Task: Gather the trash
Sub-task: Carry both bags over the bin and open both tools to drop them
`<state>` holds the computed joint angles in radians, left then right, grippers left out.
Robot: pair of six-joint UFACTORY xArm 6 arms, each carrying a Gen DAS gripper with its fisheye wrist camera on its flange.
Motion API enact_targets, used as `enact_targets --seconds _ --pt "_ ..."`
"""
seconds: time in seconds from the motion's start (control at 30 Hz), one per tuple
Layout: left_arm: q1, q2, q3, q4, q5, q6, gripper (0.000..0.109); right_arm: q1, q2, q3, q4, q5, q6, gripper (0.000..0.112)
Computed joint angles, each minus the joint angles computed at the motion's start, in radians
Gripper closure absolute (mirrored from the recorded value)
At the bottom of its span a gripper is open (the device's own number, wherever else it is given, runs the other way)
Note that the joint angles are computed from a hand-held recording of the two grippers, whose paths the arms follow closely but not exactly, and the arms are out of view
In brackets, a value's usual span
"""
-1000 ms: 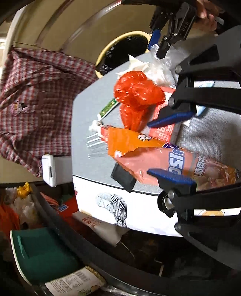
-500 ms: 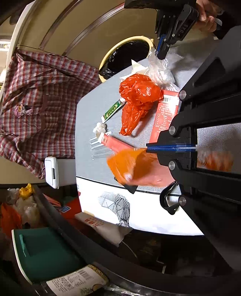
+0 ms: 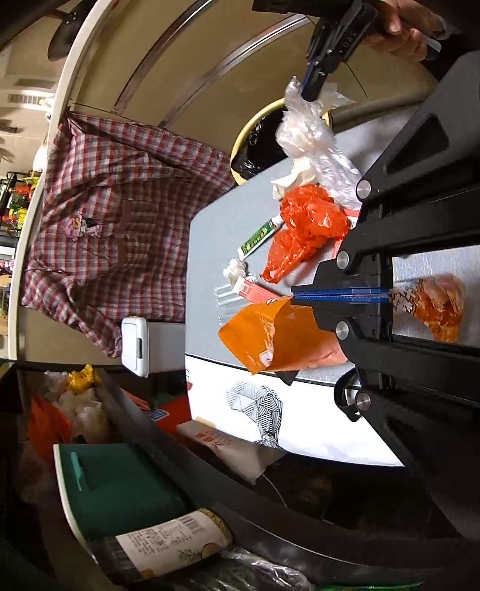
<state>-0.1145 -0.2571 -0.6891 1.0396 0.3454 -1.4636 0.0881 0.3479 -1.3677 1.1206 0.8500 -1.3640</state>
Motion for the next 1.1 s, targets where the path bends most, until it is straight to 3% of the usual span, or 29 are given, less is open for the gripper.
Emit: enact_targets --seconds 0.17,0.37,0.6,0.93,1.1 --pt "-0.036 0.005 -0.024 0.044 0.018 -0.017 0.108 -0.027 0.002 -0.032 0.028 -0.007 0.004 0.109" --pt "-0.067 0.021 -0.057 0.051 -0.024 0.005 0.108 -0.054 0.032 -0.094 0.044 -0.055 0.006 0.109" --pt "-0.125 0.082 -0.153 0.007 -0.032 0.118 0.108 -0.094 0.1 -0.215 0.046 -0.117 0.054 0.109" --pt "-0.173 0.321 -0.408 -0.241 -0.103 0.383 0.108 -0.11 0.21 -0.369 -0.031 -0.233 0.143 0.109" --pt "-0.201 0.456 -0.554 -0.474 -0.127 0.628 0.109 -0.118 0.261 -0.437 -0.057 -0.272 0.172 0.109"
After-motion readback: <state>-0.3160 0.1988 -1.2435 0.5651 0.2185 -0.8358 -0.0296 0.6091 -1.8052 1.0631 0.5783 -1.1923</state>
